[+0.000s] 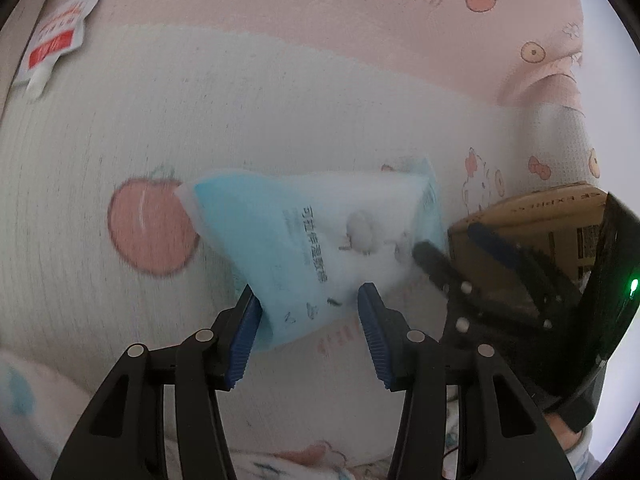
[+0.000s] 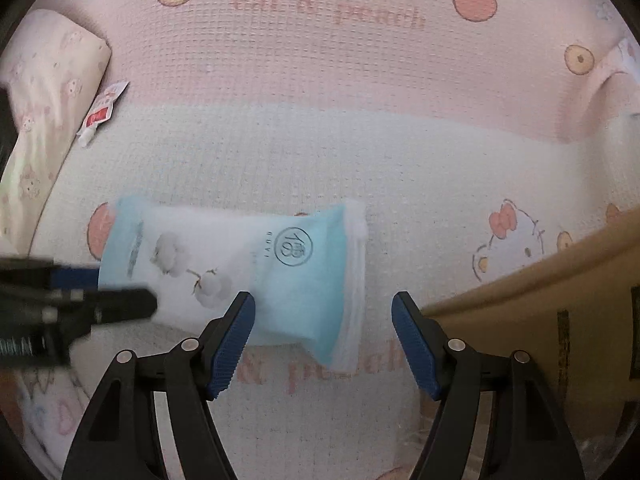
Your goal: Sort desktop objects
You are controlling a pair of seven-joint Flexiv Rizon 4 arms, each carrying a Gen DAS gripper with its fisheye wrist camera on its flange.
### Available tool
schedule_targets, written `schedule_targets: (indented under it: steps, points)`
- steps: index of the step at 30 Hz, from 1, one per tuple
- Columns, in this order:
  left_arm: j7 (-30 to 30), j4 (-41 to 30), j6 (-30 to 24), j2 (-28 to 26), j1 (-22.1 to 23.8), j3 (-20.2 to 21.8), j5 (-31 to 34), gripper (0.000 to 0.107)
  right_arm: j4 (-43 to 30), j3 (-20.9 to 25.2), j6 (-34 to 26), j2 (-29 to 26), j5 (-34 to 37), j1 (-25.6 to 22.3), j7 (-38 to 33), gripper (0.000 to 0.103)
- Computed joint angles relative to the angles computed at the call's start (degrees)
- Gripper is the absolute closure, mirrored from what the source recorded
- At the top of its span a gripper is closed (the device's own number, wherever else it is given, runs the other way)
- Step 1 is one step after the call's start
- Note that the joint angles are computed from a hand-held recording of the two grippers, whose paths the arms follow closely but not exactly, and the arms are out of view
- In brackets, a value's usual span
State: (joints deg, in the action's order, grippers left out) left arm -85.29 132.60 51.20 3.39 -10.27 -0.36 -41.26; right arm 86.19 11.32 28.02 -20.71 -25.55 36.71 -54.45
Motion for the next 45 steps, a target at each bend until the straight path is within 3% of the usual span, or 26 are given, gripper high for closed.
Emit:
schedule_targets:
  steps: [9,12,14,19,27,30,34,37,45]
  points:
    - [-4.4,5.0,10.6,4.4,-2.0,0.4,-1.7,0.054,0.0,1.4,1.2,1.6,3.5,-0.5,-2.6,0.034]
    - [-6.0,5.8,15.2,5.1,-2.5,0.3,-0.5,0.054,-1.6,2.0,-1.4,1.7,8.7,-1.3,-1.4,0.034]
    - [-3.0,6.2,18.9,4.9,-4.4,0.3,-3.5,0.054,-3.5,1.8,-3.3,1.5,13.5,-3.1,-0.1,0.034]
    - [-0.5,4.7,19.0,2.7,-5.4,0.1,-5.2,0.058,-7.2,1.0,-6.7,0.1,21.6,-4.6,12.3,0.032]
    - [-9.4,3.6,18.4,1.1,-2.8,-0.4,2.5,0.062,-9.7,0.9,-7.7,-1.8,25.6,-5.0,27.7,0.032]
    - [-8.7,4.2,18.3,0.5,-3.4,-0.2,-3.2,0.061,-11.8,1.0,-8.8,-3.3,27.7,-5.3,32.6,0.031]
    - [1.5,5.7,18.0,0.0,-6.3,-0.7,-26.0,0.059,-14.4,2.0,-8.2,-5.6,32.8,-6.5,36.3,0.029]
    - [5.4,6.3,20.5,0.1,-7.7,-2.0,-35.1,0.059,-15.3,1.9,-7.0,-6.5,34.1,-6.4,39.4,0.029]
    - [2.2,4.9,17.4,-1.4,-5.5,-1.7,-27.2,0.059,-19.6,0.3,-11.2,-10.0,29.6,-4.6,45.3,0.027]
